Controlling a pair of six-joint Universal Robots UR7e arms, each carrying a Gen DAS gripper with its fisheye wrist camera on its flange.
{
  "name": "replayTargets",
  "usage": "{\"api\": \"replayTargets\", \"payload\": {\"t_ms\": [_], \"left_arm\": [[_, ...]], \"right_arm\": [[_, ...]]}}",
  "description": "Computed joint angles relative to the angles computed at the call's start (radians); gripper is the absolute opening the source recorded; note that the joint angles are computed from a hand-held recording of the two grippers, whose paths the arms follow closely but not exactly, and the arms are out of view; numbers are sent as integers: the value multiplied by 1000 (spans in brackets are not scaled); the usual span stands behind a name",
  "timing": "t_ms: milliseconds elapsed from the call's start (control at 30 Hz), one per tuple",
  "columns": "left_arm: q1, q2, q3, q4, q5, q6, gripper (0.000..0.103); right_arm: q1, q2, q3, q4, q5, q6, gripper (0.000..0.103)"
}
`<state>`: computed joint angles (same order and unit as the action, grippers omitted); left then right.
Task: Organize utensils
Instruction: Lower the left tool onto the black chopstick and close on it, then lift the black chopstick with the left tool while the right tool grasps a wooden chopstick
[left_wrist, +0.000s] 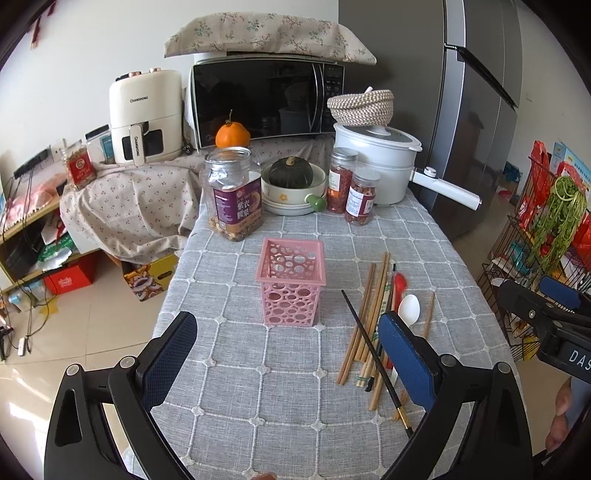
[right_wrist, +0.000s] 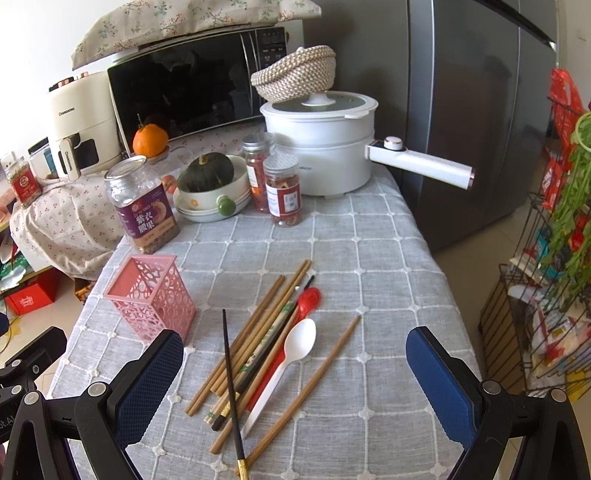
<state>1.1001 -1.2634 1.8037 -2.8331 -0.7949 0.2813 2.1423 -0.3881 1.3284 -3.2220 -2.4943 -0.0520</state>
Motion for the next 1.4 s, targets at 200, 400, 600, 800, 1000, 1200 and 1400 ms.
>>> {"api": "replayTargets", "payload": {"t_ms": [200,400,600,800,1000,1200,1400], "left_arm": [[22,23,-51,147,-30,-51,100],[66,81,-181,443,-140,-192,91],[102,184,-295,617,-267,-291,49],[104,318,-376,591,-183,-336,35],[120,422,-468,615,-112,-403,28],[136,462,-516,638,-127,-435,8],[100,415,-444,512,-121,-335,5]], "right_arm": [[-21,-22,6,65,23,54,100],[-69,-61,11,229,70,183,100],[-116,-85,-6,359,104,269,100],[-145,-105,4,392,111,301,99],[-160,-121,28,405,122,326,99],[-172,-135,35,427,136,397,99],[-171,-160,47,440,117,486,99]]}}
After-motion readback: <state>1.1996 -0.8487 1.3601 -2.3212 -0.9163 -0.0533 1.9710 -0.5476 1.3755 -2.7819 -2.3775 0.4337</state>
